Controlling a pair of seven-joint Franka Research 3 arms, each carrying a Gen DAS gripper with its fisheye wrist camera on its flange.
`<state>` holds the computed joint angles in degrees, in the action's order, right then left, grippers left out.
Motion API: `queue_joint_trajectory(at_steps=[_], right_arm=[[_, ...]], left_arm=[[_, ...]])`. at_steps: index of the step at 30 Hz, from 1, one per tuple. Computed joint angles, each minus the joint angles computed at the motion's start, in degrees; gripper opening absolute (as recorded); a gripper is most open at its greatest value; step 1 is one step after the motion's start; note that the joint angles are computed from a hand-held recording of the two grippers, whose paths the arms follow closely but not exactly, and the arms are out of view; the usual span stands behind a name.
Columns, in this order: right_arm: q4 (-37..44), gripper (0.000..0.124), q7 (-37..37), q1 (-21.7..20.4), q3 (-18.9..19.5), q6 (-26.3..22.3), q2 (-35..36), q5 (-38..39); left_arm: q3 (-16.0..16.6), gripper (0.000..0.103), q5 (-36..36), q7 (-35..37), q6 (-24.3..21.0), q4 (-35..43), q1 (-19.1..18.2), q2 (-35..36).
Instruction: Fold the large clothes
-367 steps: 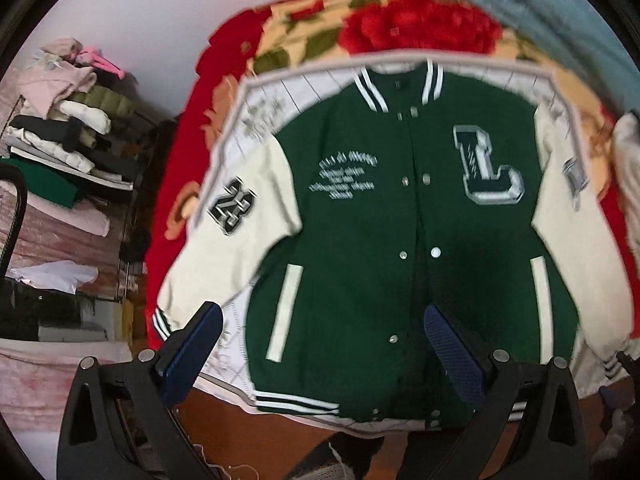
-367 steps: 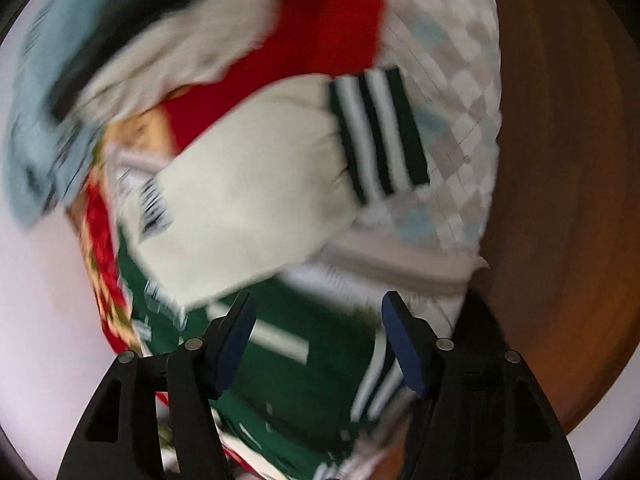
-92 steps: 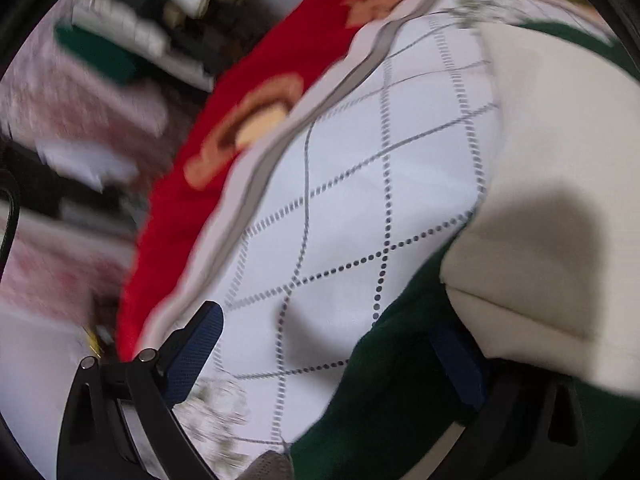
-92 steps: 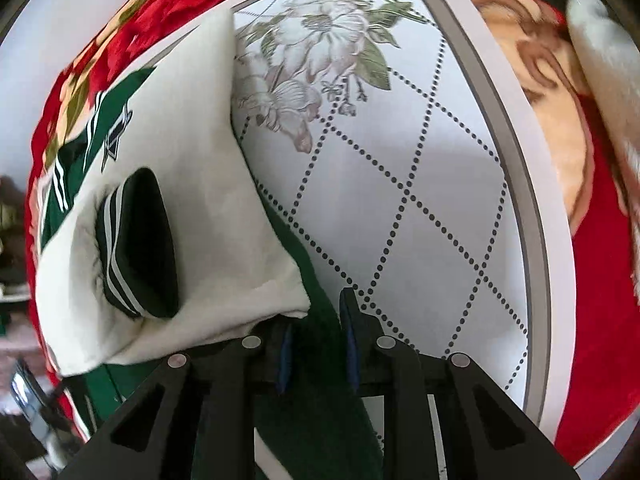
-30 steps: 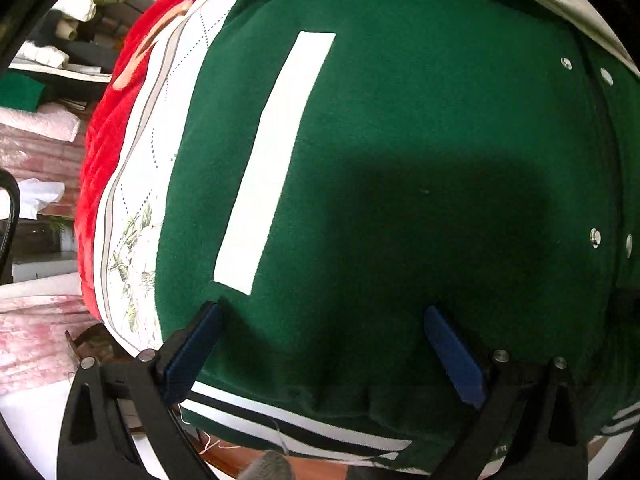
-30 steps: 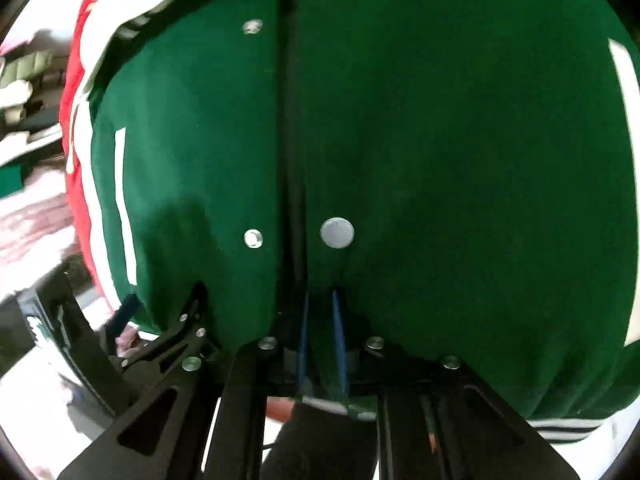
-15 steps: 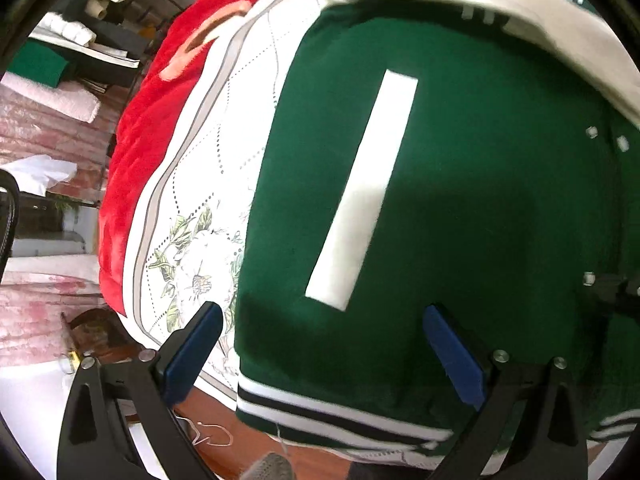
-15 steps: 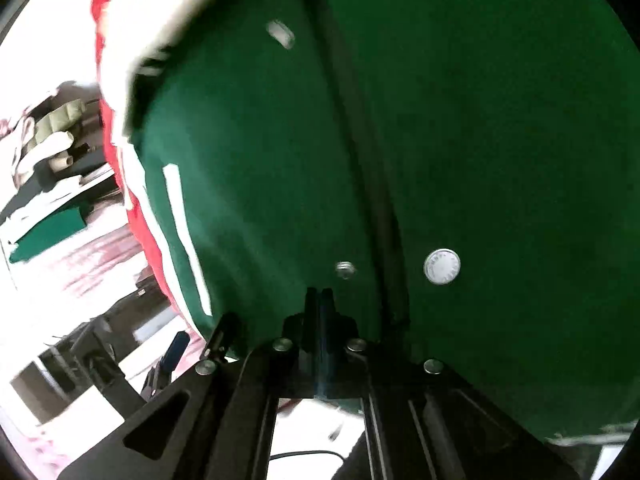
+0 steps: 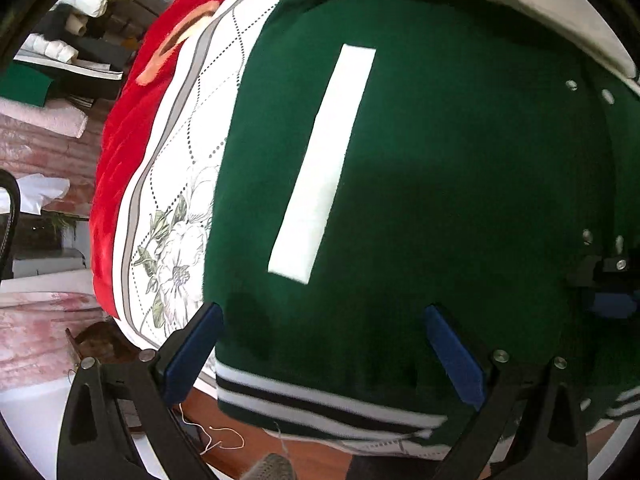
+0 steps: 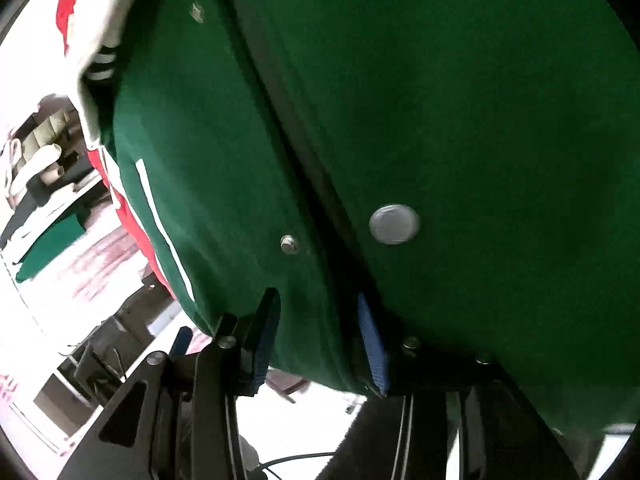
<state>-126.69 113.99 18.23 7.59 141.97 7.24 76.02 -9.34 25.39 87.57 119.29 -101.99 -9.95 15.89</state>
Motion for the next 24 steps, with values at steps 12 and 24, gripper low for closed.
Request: queue_joint_trajectory(at_steps=[12,24], right_arm=[[3.2,0.004,21.1,1.3,-2.2,-4.0,-3.1,-34.4],[-4.1,0.052,26.5,-0.9,-3.0,-1.5,-14.9,-44.1]], left_arm=[[-0.8,0.103,-1.2,2.9,1.4,-0.5,0.0,-2.0],[-2.6,0.103,-3.4,3.3,2.5,0.4,-2.4,-2.1]])
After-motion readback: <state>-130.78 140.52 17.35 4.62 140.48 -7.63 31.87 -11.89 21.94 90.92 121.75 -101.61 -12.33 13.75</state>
